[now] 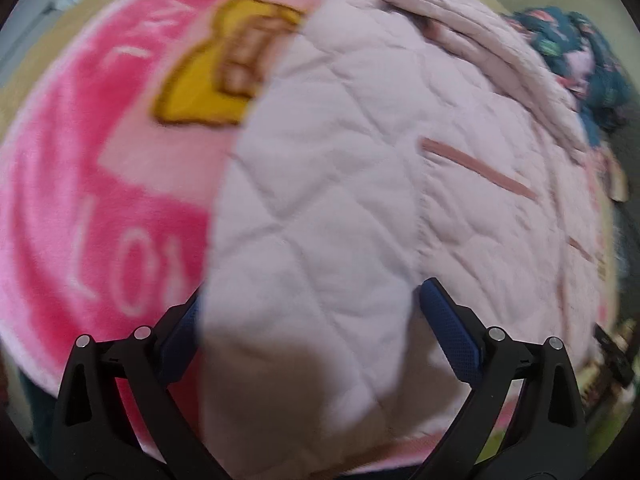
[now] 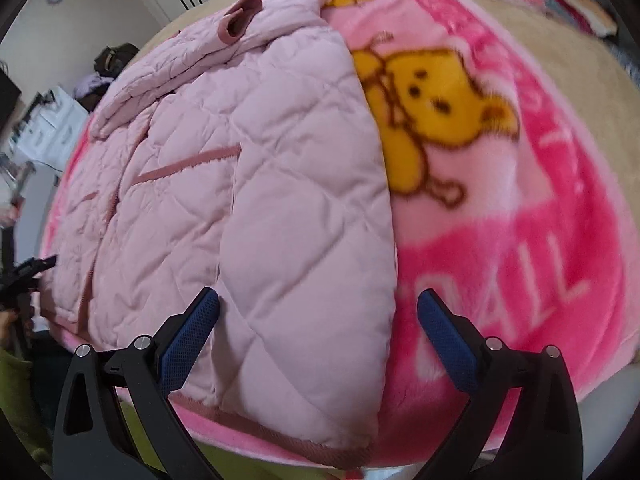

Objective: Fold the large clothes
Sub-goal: 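Grasp the jacket side edge with the left tool while the right tool grasps the hem, then lift the jacket hem with both tools and fold it toward the collar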

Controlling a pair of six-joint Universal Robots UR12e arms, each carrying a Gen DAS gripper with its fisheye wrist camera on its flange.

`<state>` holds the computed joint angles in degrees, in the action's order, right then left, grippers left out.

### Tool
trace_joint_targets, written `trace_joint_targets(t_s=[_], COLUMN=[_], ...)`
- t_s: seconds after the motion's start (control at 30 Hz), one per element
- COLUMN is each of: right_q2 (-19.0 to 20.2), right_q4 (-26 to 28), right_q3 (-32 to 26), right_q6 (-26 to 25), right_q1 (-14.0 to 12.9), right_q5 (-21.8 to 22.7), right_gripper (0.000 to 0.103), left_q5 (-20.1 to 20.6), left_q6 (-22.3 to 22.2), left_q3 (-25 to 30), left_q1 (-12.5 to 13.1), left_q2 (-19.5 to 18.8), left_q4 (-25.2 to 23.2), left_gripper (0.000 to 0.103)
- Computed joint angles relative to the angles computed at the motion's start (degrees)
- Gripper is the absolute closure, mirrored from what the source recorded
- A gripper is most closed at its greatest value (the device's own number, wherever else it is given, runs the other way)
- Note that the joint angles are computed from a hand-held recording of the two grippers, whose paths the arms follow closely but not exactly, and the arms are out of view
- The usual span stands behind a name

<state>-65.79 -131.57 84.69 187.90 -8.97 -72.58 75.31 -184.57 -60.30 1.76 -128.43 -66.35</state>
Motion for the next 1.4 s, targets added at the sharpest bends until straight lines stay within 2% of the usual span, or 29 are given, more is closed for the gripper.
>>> trace_joint_targets(t_s=[0.07,0.2,0.27,0.33,0.47,0.5,0.6,0.67,0.73,0.8,0.87,0.9,1.0,1.2,1.4], right_q2=[-0.3,-0.8,-0.8,-0.9,-1.0,-1.0,-1.3,-1.3,-1.3,-1.2,-1.1,-1.0,-0.5,1.2,2.5], right_q4=[-1.0,-1.3,-1.7,-2.6,-5.4,-6.4,-10.3,-12.5,-14.8,-17.2,-19.4,-20.6,-23.4,-28.1,-32.1], right_q3=[0.8,1.9,2.2,2.5,2.3,2.3,2.6,2.5,2.4,2.1,1.9,1.6,0.8,-2.0,-3.9], right_q6=[0.4,-1.4,-2.1,-2.7,-2.8,-2.9,-3.0,-2.6,-1.7,-0.6,0.2,0.7,2.1,4.7,8.7], right_q1=[-0.3,-0.6,-0.3,0.3,0.7,0.8,0.8,0.8,0.4,0.0,-0.5,-0.6,-0.7,-0.7,-1.0], right_q5=[1.5,3.8,3.8,3.2,4.3,4.3,5.6,6.7,8.6,10.2,11.8,12.3,13.6,14.4,14.5], right_gripper=[0.004,0.004,0.005,0.012,0.06,0.069,0.08,0.082,0.083,0.084,0.084,0.084,0.084,0.085,0.085], left_q5=[-0.7,-3.2,-2.4,-1.4,-0.3,0.0,1.1,1.2,-0.1,-3.0,-6.4,-8.2,-11.4,-11.8,-11.4], left_q6=[1.6,0.6,0.8,1.2,1.2,1.3,1.2,1.1,1.2,1.2,0.4,-0.3,-1.8,-2.4,-3.1], left_q3=[0.6,0.8,0.5,0.2,-0.2,-0.2,1.1,1.0,0.2,-0.9,-2.0,-2.6,-4.0,-4.4,-1.5], left_q1=[0.1,0.8,0.6,0.3,0.1,-0.1,-0.8,-0.8,-0.6,-0.1,0.6,0.9,1.6,1.4,0.9], left_q2=[-0.2,-0.4,-0.2,0.0,0.2,0.2,-0.6,-0.5,0.0,0.6,1.1,1.4,2.2,3.1,2.3], left_q4=[-1.2,-2.9,-2.7,-2.5,-1.8,-1.7,-1.9,-1.3,0.1,2.5,5.3,6.9,11.5,18.8,22.0], left_gripper=[0.01,0.01,0.01,0.01,0.011,0.012,0.019,0.026,0.042,0.069,0.083,0.087,0.09,0.091,0.091])
